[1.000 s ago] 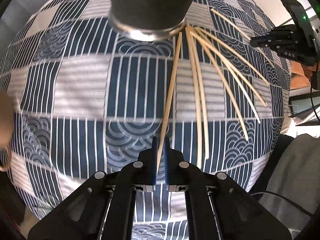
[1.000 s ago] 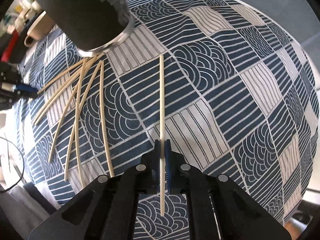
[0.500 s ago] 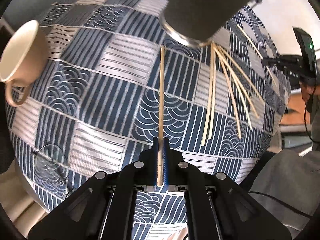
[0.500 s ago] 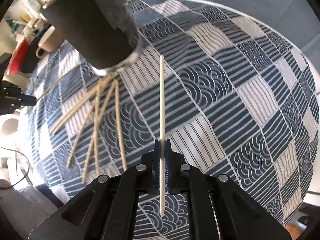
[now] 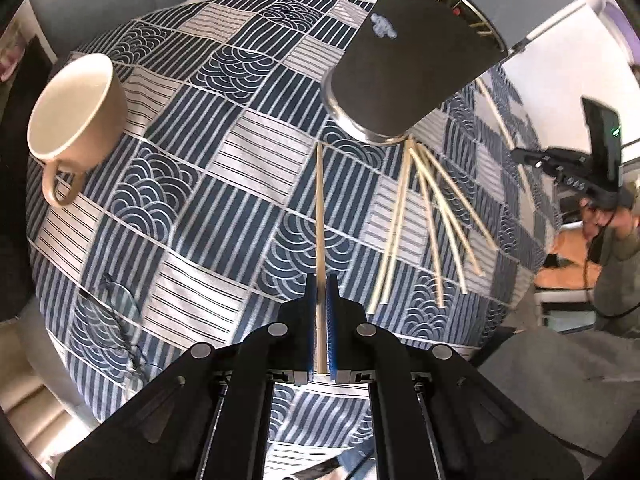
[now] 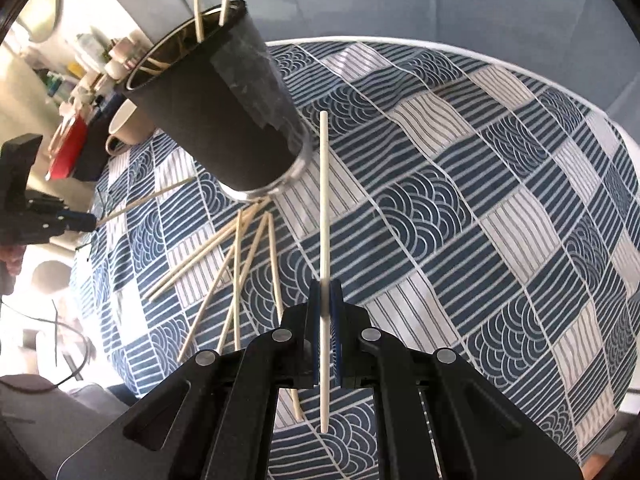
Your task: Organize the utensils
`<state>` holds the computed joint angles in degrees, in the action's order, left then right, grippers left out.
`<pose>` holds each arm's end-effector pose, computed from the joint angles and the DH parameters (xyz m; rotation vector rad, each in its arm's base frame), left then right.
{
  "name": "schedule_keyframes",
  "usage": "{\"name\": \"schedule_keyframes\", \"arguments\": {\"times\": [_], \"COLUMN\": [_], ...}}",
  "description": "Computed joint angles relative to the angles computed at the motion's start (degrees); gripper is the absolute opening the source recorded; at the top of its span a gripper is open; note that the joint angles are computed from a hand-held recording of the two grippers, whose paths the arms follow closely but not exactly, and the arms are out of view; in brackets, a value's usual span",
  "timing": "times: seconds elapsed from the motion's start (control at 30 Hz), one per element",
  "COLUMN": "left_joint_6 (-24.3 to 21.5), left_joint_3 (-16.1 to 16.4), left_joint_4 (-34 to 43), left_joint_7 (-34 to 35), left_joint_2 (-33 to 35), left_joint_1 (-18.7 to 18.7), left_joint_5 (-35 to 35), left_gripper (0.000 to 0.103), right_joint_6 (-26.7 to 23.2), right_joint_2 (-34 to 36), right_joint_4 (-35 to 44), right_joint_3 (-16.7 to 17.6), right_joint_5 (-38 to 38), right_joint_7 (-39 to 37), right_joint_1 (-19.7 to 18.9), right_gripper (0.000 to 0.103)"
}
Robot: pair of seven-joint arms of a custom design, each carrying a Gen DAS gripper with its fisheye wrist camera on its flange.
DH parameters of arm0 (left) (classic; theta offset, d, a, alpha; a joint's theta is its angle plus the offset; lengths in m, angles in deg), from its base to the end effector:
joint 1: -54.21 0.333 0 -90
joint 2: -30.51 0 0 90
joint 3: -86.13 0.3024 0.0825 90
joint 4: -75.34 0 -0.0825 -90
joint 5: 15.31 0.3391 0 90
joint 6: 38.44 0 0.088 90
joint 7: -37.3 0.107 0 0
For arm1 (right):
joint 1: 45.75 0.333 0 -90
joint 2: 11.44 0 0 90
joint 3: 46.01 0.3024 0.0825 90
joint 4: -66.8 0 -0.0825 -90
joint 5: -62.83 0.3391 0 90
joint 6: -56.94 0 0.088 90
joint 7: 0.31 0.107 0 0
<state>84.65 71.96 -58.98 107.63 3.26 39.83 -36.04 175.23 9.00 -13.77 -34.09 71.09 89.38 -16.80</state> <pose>0.3399 -0.2156 0.5350 2.1351 -2.1067 0.5032 0.4983 0.4112 0.5329 -2.4832 1.2378 0.0821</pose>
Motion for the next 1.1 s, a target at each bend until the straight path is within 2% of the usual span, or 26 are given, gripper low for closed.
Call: {"name": "schedule_keyframes", "arguments": {"times": [0.27,0.77,1.0,1.1], "left_joint_6": [2.43,-0.68,-2.60,-4.30], "left_joint_3": [-0.33,-1.64,-2.43,-2.82], "left_joint_4": [0.25,10.13,11.28,11.67], "left_joint_7": [-2.05,-3.91,-2.91,-2.12], "left_joint_2": [-1.57,1.20,4.82,6.85], "left_joint_1": [-0.90,1.08,0.12,-0.37], "left_joint_5": [-2.05,5.90,8.00,9.51], "left_gripper": [0.005,0.004,0.005,0.013], "right_joint_6": [1.57,3.10,1.38,0.56], "right_joint_2": [-1.90,-1.53,-0.83,-0.67], "right_joint_4": [-4.35,0.23,2.13,1.68], "right_joint_3": [0.30,0.89,0.41,-0.01], "right_joint_5": [3.52,7.20,5.77,3.75], "right_joint_7": [-0.57,-3.56,-3.22,-2.66], "right_joint_1": [-1.51,-2.08,-1.69,-1.15], "right_gripper": [0.005,0.005,0.005,0.005]}}
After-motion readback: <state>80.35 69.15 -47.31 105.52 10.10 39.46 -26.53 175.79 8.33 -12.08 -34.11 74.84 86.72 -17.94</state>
